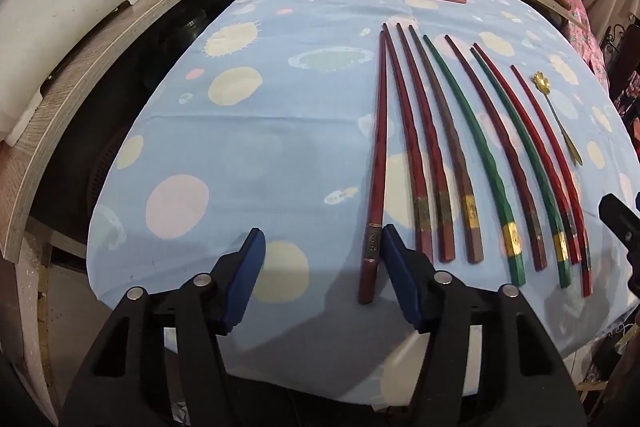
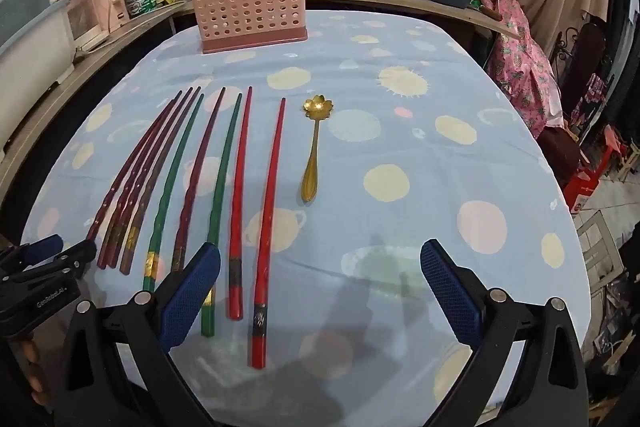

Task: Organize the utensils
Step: 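Grasp a dark red chopstick with the left tool while the right tool grasps the gold spoon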

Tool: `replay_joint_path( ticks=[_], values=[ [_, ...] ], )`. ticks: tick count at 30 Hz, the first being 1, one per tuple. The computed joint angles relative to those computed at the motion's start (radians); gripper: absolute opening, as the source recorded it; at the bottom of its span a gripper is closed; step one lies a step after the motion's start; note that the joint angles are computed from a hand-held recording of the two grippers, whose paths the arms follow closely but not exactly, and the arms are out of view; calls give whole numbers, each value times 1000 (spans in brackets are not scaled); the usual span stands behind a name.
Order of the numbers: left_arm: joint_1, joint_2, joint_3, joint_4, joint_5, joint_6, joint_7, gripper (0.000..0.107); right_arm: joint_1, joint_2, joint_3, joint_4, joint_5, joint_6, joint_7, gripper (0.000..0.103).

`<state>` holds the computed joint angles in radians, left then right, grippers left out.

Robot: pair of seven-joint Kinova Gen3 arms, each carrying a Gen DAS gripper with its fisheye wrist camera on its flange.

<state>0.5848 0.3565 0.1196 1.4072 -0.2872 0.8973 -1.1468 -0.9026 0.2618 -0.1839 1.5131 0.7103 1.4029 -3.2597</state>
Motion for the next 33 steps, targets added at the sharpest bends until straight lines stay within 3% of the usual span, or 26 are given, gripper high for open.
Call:
replay_joint_path(
  ticks=[6, 11, 24, 33],
  values=[
    [-11, 28, 2, -44, 21, 8, -23, 38, 78, -3, 24, 45, -14, -111, 30, 84],
    [-11, 53, -3, -87, 37, 25, -39, 25, 118, -5, 37, 56, -37, -167, 50, 63],
    [-3, 78, -14, -127, 46, 40, -54, 18, 113, 4, 45, 58, -24, -180, 80, 11],
    [-32, 73, -7, -140, 99, 51, -77, 9, 85, -26, 32, 69, 45, -165, 25, 10]
  ],
)
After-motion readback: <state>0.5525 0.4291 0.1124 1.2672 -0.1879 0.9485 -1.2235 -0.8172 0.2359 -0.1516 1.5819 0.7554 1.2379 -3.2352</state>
